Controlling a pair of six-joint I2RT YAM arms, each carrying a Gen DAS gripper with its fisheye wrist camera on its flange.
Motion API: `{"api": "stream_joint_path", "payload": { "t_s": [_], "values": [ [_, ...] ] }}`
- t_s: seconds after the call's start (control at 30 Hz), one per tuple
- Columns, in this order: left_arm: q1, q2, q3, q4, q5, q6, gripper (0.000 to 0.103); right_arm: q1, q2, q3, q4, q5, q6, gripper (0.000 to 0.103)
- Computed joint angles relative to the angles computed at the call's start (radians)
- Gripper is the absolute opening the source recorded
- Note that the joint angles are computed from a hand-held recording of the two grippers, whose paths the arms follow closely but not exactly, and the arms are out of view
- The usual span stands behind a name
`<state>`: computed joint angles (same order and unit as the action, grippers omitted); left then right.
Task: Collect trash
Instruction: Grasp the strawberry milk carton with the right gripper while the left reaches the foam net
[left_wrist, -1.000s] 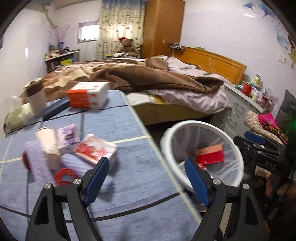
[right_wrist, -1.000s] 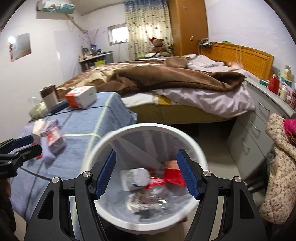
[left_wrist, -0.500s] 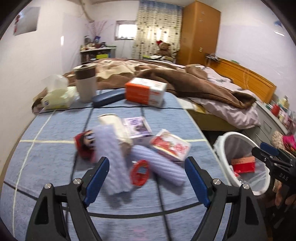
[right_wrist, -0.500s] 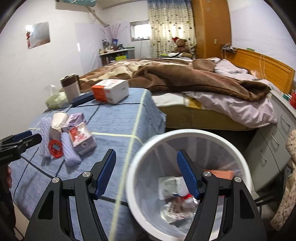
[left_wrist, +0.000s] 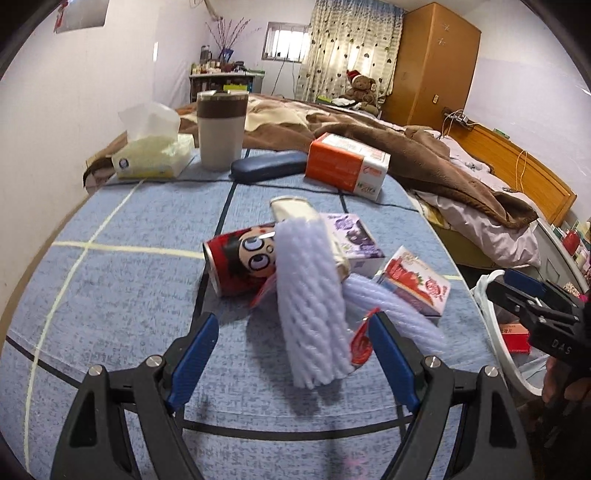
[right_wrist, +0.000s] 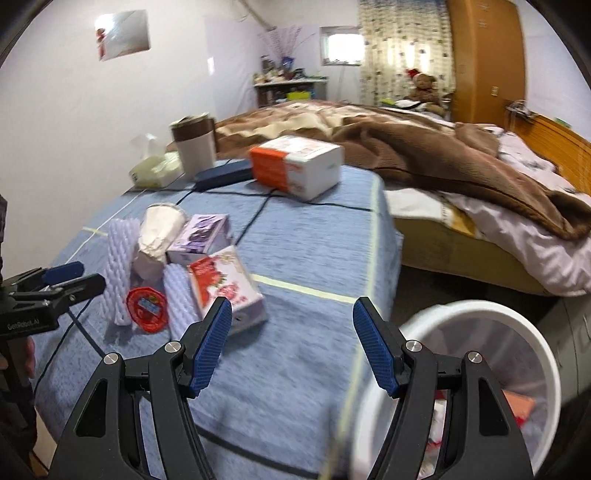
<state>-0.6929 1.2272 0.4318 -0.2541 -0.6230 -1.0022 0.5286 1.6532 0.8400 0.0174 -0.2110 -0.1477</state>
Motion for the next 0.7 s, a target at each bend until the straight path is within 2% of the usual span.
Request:
{"api": "stream_joint_path", "payload": {
  "t_s": [0.17, 0.23, 0.37, 0.7],
  "values": [
    [0.075, 0.025, -0.021, 0.066, 0.072, 0.037, 0.074, 0.059, 0.091, 0.094, -0.061, 0.03, -0.038, 0.07],
    [0.081, 0.038, -0.023, 0.084, 0.072, 0.051, 0.073, 0.065, 0.11, 0.116, -0.077, 0.023, -0.043, 0.07],
    [0.142, 0.038, -0.055, 0.169, 0.168, 0.08, 0.067, 0.082, 0.137, 0.15, -0.111, 0.013, -0.052, 0.07],
    [0.179, 0.107, -0.048, 0.233, 0.222, 0.122, 0.06, 0.108, 0.173, 0.201, -0.161, 0.005, -0.073, 0.07]
  ]
}}
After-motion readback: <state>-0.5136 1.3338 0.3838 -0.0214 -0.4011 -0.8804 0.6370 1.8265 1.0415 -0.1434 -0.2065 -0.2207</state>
